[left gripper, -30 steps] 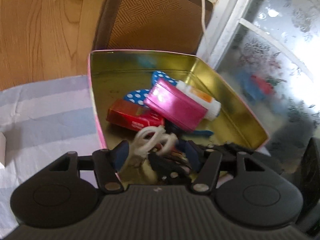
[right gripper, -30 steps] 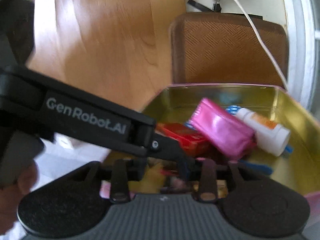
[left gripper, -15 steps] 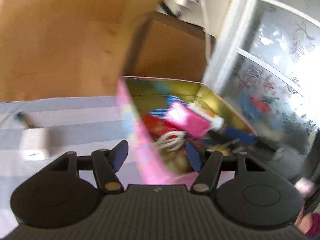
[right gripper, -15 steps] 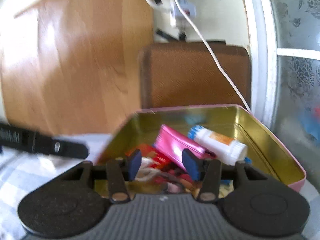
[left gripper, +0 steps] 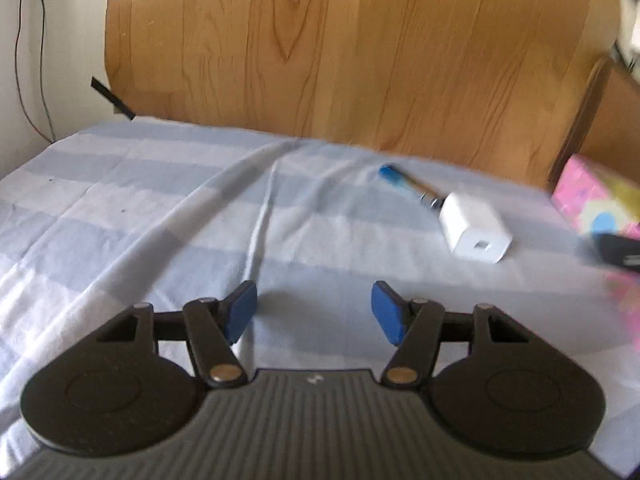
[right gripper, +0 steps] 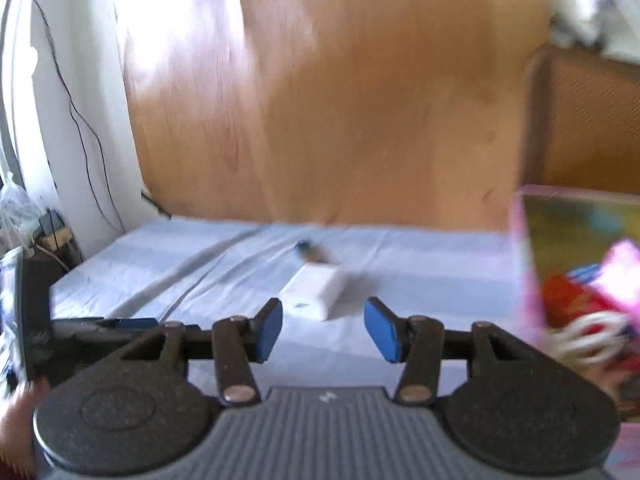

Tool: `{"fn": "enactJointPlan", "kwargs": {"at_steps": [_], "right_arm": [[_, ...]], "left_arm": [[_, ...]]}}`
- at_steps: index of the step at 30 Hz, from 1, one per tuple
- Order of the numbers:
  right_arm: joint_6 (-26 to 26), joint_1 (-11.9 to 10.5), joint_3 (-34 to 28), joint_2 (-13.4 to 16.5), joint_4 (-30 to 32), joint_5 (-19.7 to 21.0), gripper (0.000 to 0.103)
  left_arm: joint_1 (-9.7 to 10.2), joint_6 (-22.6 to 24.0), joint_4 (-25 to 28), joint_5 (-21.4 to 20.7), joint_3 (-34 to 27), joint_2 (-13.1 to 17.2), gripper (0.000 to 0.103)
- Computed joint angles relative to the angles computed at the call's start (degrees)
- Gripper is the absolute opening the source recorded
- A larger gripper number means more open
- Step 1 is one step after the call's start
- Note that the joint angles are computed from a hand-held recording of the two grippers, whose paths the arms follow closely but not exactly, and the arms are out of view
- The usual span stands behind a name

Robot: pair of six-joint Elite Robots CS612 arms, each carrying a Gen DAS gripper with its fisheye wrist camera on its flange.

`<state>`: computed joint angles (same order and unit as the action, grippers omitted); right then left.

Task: Organize rigid objects
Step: 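Move the right gripper to the white charger and close on it, then carry the white charger with the right gripper into the pink tin and release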

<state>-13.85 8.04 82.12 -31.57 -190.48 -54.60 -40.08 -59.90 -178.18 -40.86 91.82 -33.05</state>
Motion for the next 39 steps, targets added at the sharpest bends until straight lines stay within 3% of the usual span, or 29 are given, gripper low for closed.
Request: {"fn": "enactJointPlan", "kwargs": {"at_steps": [2,8,13,22,29,36,39], "right_arm": [[0.42,1.81,-3.37,1.85,1.71,-3.29,0.054],[-0.17,6.11,-10.62,5.65,6.71,-12.28,0.059],[0.20,7.55,-14.34,8.05,9.56,-17.23,0.052],[-5.17,5.01,-5.02,3.37,7.42,-11.68,0.049],[-12.77,1.64,5.90,-1.37,3.01,-6.20,0.049],[-19.56,-2.49,16.11,-5.06,-4.49,-4.66,0.049],[-19.73,-4.32,19.27,-5.97,-7.29,-4.37,0.049]], "left_arm": [[0.03,-0.24,0.79,0.30,-0.21,0.01,0.066],[0.46,-1.69,-0.84,-0.03,0.22,0.23,0.066],[0.41,-2.53,-0.39,-0.43,0.10,0.20,0.066],[0.16,-2.71,2.60,0.12,-0.30,-0.01,0.066],[0.00,-1.86,5.97,0.37,-1.04,-0.14,0.067],[-0.24,0.78,7.20,-0.01,-1.68,-0.05,0.068],[-0.54,3.84,4.73,-0.39,-1.54,0.14,0.067]]}}
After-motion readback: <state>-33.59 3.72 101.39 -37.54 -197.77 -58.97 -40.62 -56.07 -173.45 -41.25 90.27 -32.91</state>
